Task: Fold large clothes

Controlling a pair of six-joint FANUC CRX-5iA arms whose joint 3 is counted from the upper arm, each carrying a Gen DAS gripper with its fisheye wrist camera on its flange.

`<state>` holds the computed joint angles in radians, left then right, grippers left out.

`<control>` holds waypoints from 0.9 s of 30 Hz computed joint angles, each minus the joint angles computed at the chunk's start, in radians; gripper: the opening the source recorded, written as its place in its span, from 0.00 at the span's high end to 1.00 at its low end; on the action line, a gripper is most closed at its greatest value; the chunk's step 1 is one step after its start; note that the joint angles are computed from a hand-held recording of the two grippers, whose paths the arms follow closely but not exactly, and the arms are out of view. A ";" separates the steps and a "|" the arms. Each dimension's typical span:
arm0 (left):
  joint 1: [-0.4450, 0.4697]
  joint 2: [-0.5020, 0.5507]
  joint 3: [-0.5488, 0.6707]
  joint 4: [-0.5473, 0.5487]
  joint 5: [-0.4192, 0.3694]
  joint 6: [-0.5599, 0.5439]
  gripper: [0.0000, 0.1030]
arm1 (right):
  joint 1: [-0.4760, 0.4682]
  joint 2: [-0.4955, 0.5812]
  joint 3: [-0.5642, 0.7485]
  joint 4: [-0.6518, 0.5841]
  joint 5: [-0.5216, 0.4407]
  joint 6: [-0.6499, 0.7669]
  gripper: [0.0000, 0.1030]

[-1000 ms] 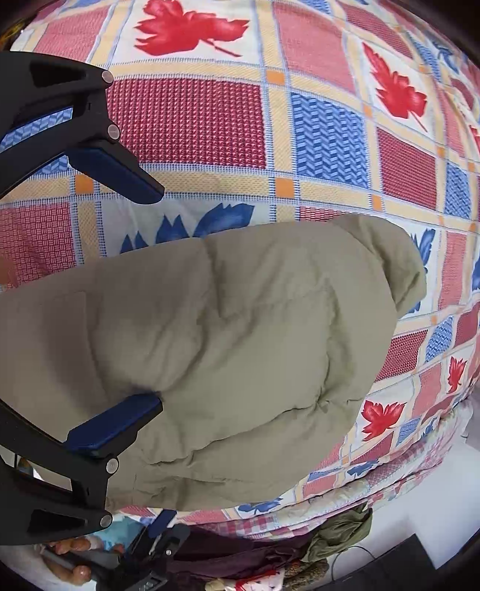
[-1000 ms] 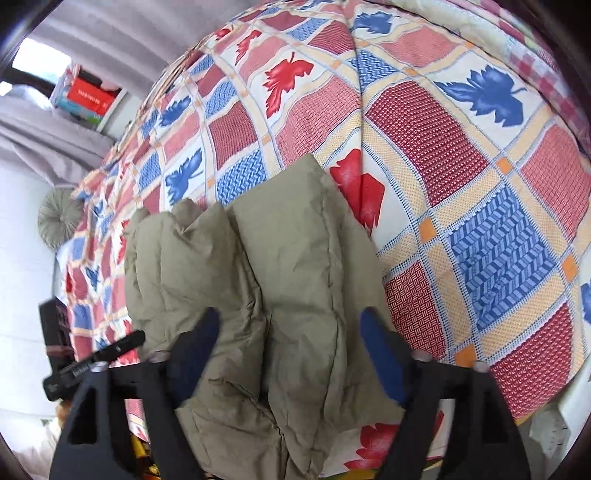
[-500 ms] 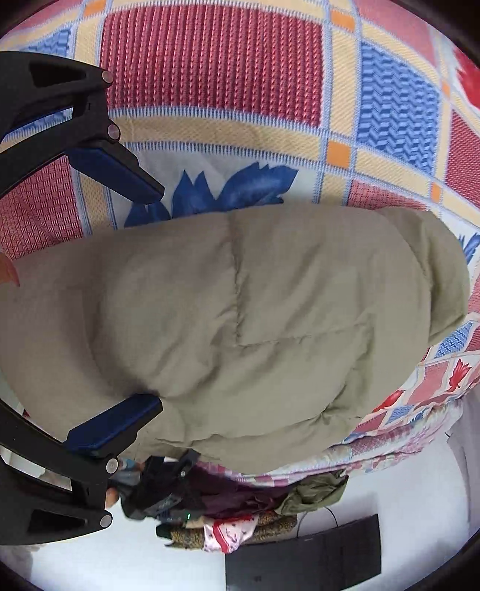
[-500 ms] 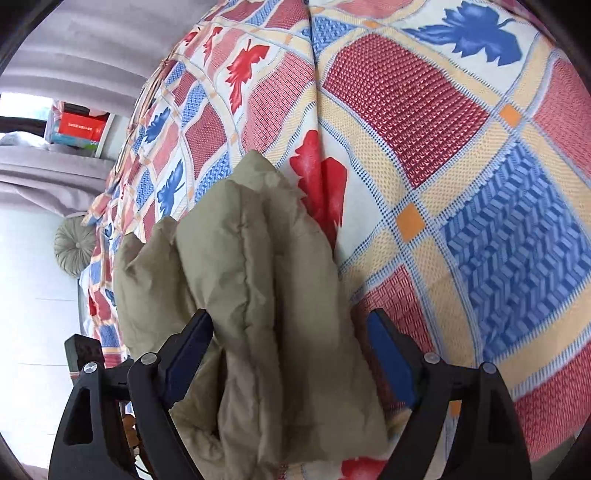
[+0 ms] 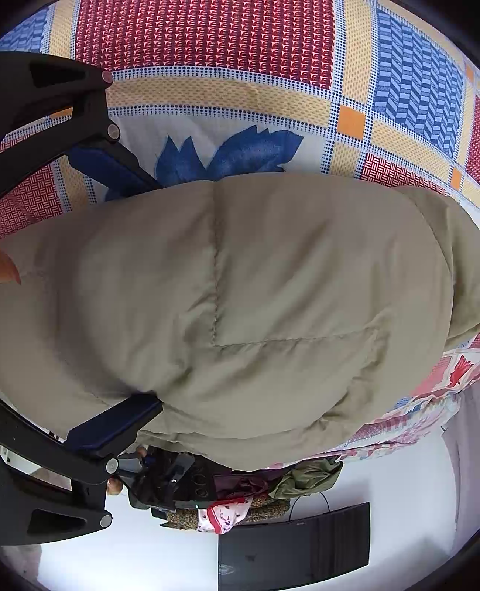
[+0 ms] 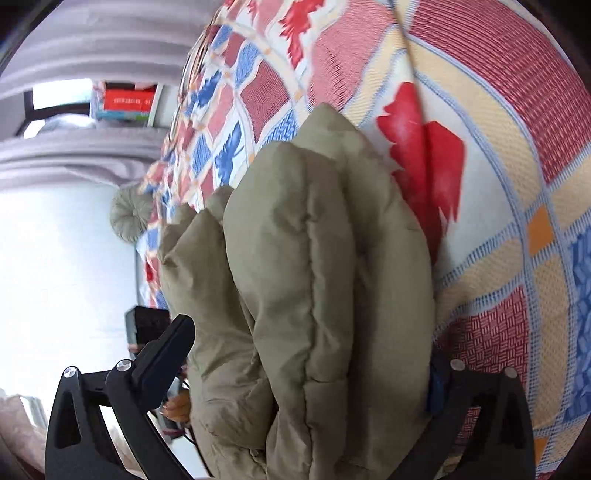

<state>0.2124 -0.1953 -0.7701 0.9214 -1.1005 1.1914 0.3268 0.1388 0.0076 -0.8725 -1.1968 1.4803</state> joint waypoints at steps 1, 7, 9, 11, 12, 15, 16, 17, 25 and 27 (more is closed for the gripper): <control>-0.003 -0.006 0.005 -0.017 0.005 0.006 0.00 | 0.019 0.006 0.014 0.029 -0.007 -0.004 0.00; -0.088 0.009 0.069 -0.114 0.070 0.100 0.00 | 0.128 0.063 0.084 0.155 -0.033 -0.009 0.00; -0.088 0.020 0.052 -0.078 0.075 0.067 0.00 | 0.156 0.081 0.101 0.194 -0.044 -0.023 0.00; -0.082 0.043 0.023 -0.006 0.065 0.028 0.00 | 0.178 0.101 0.123 0.225 -0.060 -0.034 0.00; -0.081 0.062 0.007 0.042 0.053 0.014 0.00 | 0.188 0.110 0.132 0.239 -0.067 -0.037 0.00; -0.098 0.106 -0.012 0.130 0.044 -0.009 0.00 | 0.202 0.124 0.145 0.263 -0.072 -0.051 0.00; -0.107 0.106 -0.007 0.129 0.054 -0.003 0.00 | 0.206 0.126 0.146 0.267 -0.069 -0.062 0.00; -0.118 0.102 0.000 0.121 0.065 0.004 0.00 | 0.208 0.128 0.148 0.270 -0.066 -0.078 0.00; -0.140 0.030 0.021 0.097 0.105 0.004 0.26 | 0.196 0.098 0.136 0.233 -0.026 -0.164 0.42; -0.135 0.018 0.033 0.096 0.099 -0.007 0.28 | 0.200 0.085 0.135 0.228 -0.016 -0.170 0.54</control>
